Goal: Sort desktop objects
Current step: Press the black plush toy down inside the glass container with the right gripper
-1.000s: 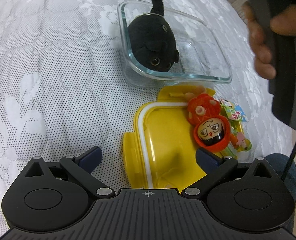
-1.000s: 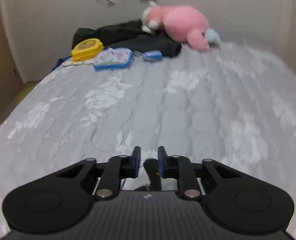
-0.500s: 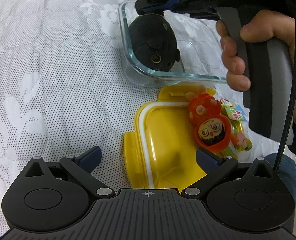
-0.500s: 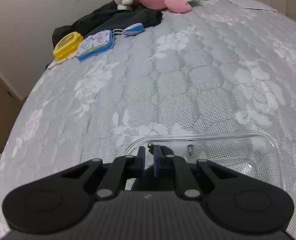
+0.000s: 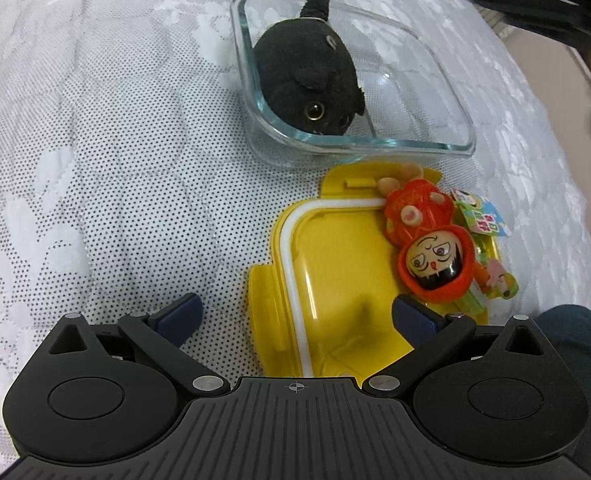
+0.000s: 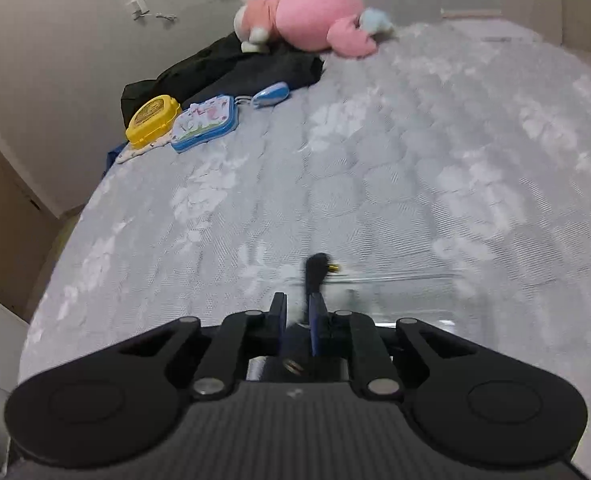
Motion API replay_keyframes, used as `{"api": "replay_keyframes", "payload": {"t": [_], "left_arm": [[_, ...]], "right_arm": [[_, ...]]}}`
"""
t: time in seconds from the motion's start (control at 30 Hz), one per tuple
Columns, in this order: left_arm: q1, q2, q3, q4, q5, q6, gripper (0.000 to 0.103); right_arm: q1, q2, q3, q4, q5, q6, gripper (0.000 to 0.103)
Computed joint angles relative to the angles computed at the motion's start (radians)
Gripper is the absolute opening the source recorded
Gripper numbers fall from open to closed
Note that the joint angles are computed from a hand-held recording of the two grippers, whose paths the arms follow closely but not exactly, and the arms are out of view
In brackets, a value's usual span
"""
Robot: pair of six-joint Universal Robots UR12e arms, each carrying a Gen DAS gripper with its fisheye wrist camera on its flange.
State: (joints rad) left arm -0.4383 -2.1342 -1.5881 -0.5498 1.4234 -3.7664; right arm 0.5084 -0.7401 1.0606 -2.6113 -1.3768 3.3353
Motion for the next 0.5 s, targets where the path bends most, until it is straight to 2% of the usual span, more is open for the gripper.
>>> {"api": "replay_keyframes", "payload": {"t": [0.1, 0.17, 0.3, 0.37, 0.5], "left_arm": [[-0.007, 0.002, 0.009, -0.011, 0.023, -0.001, 0.103], [-0.003, -0.001, 0.004, -0.002, 0.026, -0.027, 0.103], [0.003, 0.006, -0.016, 0.007, 0.041, -0.107, 0.103], [0.003, 0.003, -0.014, 0.011, 0.041, -0.116, 0.103], [-0.004, -0.001, 0.001, -0.02, 0.056, -0.075, 0.103]], "right_arm": [[0.005, -0.036, 0.058, -0.072, -0.094, -0.086, 0.013], [0.004, -0.047, 0.073, -0.088, -0.109, -0.114, 0.017], [-0.008, -0.049, 0.062, -0.023, -0.024, -0.077, 0.033], [-0.01, -0.044, 0.049, 0.026, 0.012, -0.071, 0.046], [0.004, -0.014, 0.007, 0.111, 0.029, -0.078, 0.047]]}}
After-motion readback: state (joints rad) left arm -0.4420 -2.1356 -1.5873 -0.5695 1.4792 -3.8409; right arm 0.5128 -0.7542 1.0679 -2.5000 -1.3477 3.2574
